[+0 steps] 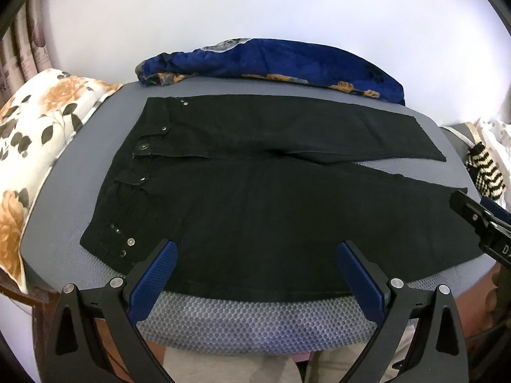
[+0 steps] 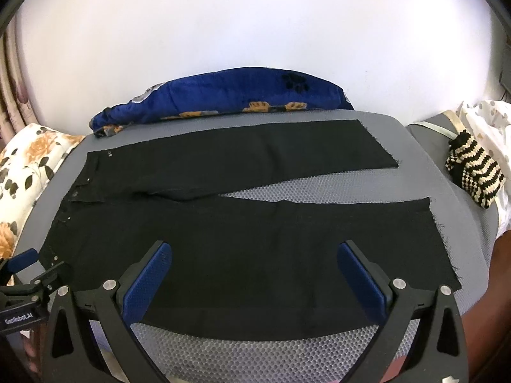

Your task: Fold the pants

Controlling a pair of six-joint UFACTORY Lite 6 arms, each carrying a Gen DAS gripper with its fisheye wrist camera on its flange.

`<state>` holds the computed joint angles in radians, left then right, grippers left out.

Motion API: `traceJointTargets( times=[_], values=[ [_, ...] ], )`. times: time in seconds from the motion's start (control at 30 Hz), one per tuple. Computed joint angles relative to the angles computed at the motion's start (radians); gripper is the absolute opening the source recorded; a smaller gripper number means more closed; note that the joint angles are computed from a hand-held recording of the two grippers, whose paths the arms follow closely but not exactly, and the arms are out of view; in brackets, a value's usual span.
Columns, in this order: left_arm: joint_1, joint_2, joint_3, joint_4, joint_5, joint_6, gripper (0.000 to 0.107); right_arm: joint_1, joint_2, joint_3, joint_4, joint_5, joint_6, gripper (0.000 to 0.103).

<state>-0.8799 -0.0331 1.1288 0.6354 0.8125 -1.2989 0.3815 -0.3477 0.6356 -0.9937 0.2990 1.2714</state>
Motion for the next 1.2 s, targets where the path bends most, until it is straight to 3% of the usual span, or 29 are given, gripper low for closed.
traceJointTargets(
  times=[0.23, 0.83, 1.2],
  values=[
    [-0.039, 0.025, 0.016, 0.045, 0.057, -0.057, 0.099, 0.013, 0.024, 0.005, 0.002, 0.009, -0.003, 0.103],
    [0.001, 0.020, -0.005, 0.008, 0.046, -0.033, 0.099, 0.052, 0.043, 0.023, -0.063, 0.076, 0.076, 0.103],
    [0.006, 0.013, -0.009, -0.001, 0.052, -0.017, 0.099, 0.020, 0.049, 0.018, 0.001, 0.035, 0.026, 0.103]
  ],
)
